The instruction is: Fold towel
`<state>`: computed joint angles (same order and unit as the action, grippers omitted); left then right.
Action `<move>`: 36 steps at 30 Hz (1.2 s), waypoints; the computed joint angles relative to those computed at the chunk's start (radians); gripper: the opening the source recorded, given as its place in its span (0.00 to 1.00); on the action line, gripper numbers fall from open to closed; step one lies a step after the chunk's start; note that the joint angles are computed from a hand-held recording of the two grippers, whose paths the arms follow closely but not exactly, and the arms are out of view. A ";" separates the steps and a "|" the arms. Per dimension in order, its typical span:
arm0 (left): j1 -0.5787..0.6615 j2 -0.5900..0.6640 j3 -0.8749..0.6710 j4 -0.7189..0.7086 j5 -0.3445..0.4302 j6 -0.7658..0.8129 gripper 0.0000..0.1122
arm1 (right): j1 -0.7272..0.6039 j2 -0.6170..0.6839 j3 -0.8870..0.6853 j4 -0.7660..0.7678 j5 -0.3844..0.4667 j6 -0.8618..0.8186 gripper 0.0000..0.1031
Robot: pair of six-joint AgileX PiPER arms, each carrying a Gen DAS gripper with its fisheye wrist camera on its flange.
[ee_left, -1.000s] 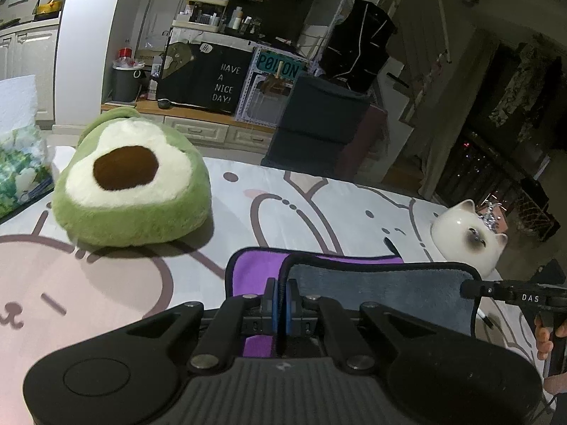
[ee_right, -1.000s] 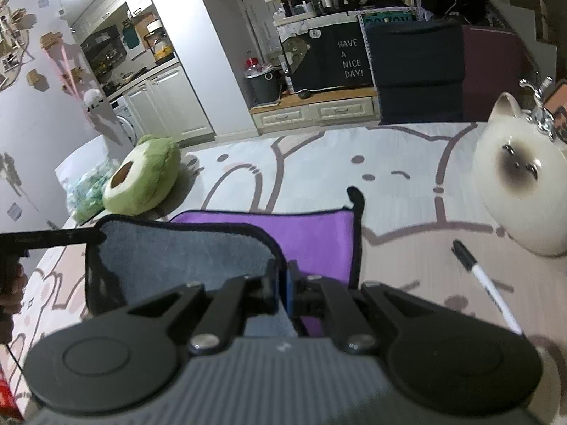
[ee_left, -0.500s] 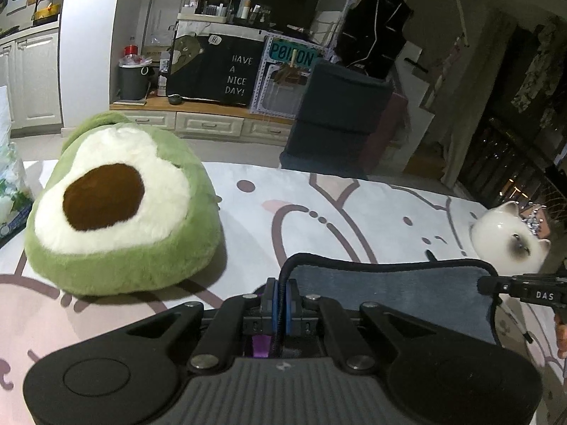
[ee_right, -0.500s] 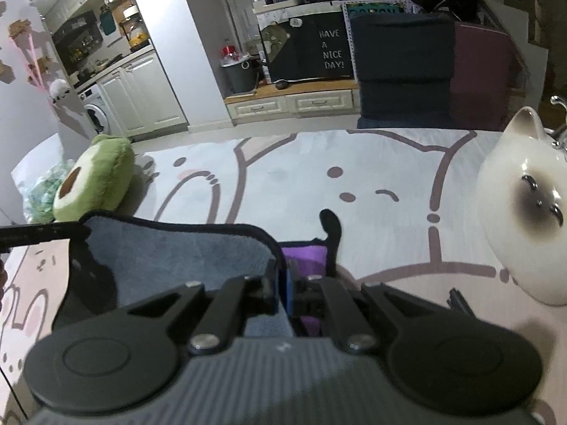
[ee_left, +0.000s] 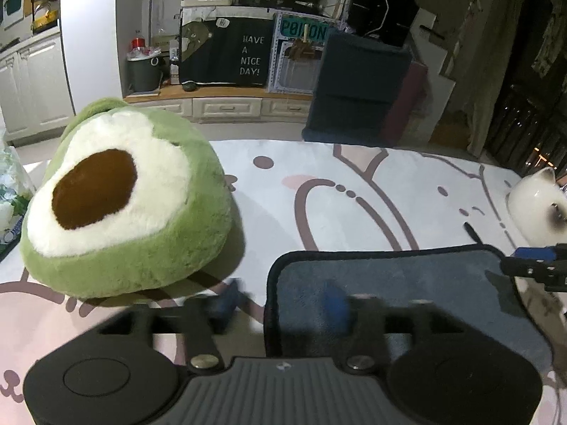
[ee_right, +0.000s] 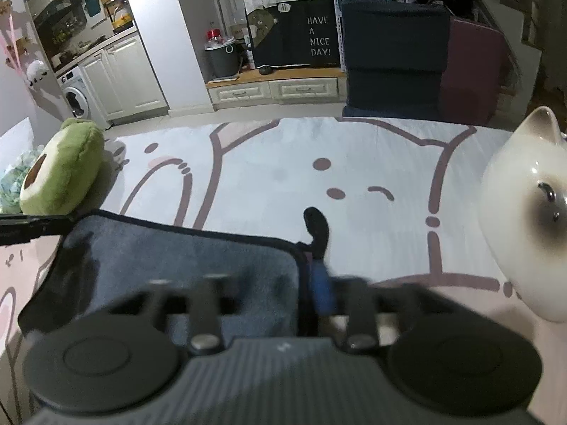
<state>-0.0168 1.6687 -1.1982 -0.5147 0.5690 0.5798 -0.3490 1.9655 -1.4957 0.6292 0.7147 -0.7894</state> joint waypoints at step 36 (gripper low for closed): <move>-0.133 -0.231 0.023 0.397 0.114 -0.432 0.92 | -0.009 -0.230 0.161 -0.041 -0.014 0.104 1.00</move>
<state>-0.1500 1.4381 -1.1755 -0.1179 0.6826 0.1479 -0.3583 1.7360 -1.3343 0.5881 0.7006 -0.6853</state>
